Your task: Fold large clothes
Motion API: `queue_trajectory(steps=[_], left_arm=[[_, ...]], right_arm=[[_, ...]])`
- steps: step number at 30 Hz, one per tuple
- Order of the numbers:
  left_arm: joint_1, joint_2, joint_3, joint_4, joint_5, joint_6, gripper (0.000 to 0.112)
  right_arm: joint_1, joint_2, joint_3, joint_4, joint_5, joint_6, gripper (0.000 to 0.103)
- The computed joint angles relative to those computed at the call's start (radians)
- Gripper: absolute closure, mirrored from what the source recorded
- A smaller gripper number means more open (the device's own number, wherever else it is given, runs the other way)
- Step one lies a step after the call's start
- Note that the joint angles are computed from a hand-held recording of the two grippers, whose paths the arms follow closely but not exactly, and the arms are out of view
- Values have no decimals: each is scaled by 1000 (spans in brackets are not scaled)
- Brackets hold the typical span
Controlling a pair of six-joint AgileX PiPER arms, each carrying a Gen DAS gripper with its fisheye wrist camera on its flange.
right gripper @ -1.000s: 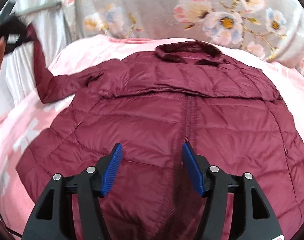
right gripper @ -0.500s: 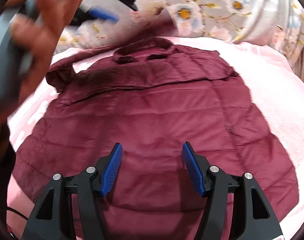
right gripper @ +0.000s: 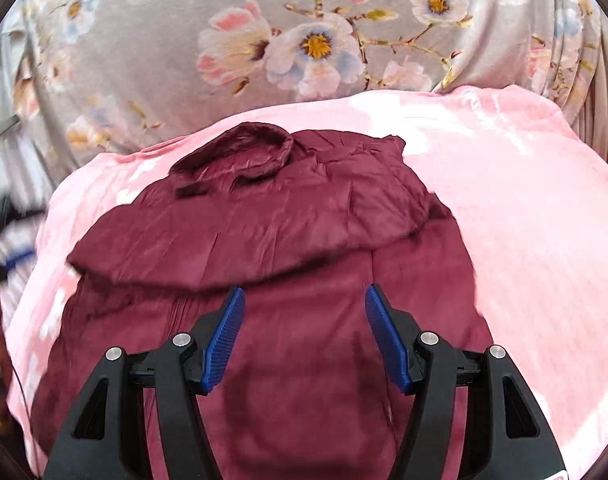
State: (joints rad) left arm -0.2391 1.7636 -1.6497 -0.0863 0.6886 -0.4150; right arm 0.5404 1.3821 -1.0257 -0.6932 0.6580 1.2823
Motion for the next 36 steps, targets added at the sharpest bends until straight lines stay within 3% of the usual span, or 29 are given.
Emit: queue_trajectory(steps=[8, 9, 10, 12, 14, 18, 20, 24, 25, 27, 29, 31, 36], left_arm=[[210, 115, 29, -379, 29, 208, 38], [215, 129, 18, -400, 41, 217, 39], [224, 146, 6, -431, 60, 237, 43], [237, 166, -8, -486, 83, 270, 45], [242, 178, -24, -513, 96, 275, 45], [226, 189, -50, -471, 90, 246, 45], [214, 202, -62, -455, 91, 228, 45], [190, 235, -108, -422, 117, 179, 47], [176, 247, -135, -375, 127, 139, 50], [152, 277, -191, -257, 159, 34, 69], [137, 301, -230, -154, 183, -63, 105], [138, 305, -225, -133, 174, -84, 109], [122, 213, -76, -91, 64, -79, 111]], right_arm=[[-186, 224, -189, 245, -66, -208, 43], [-194, 236, -195, 276, -76, -231, 57], [-204, 251, -211, 313, -82, -272, 80], [-211, 263, -249, 349, -78, -333, 97], [-207, 237, -272, 291, -80, -303, 99], [-171, 182, -335, 38, 2, -177, 100], [-172, 194, -361, 22, 43, -220, 100], [-192, 201, -354, 77, 32, -290, 100], [-189, 193, -346, 64, 27, -282, 100], [-180, 180, -328, 15, 25, -248, 100], [-176, 172, -311, -4, 25, -242, 100], [-185, 177, -304, 28, 15, -274, 100], [-190, 192, -249, 52, -4, -285, 100]])
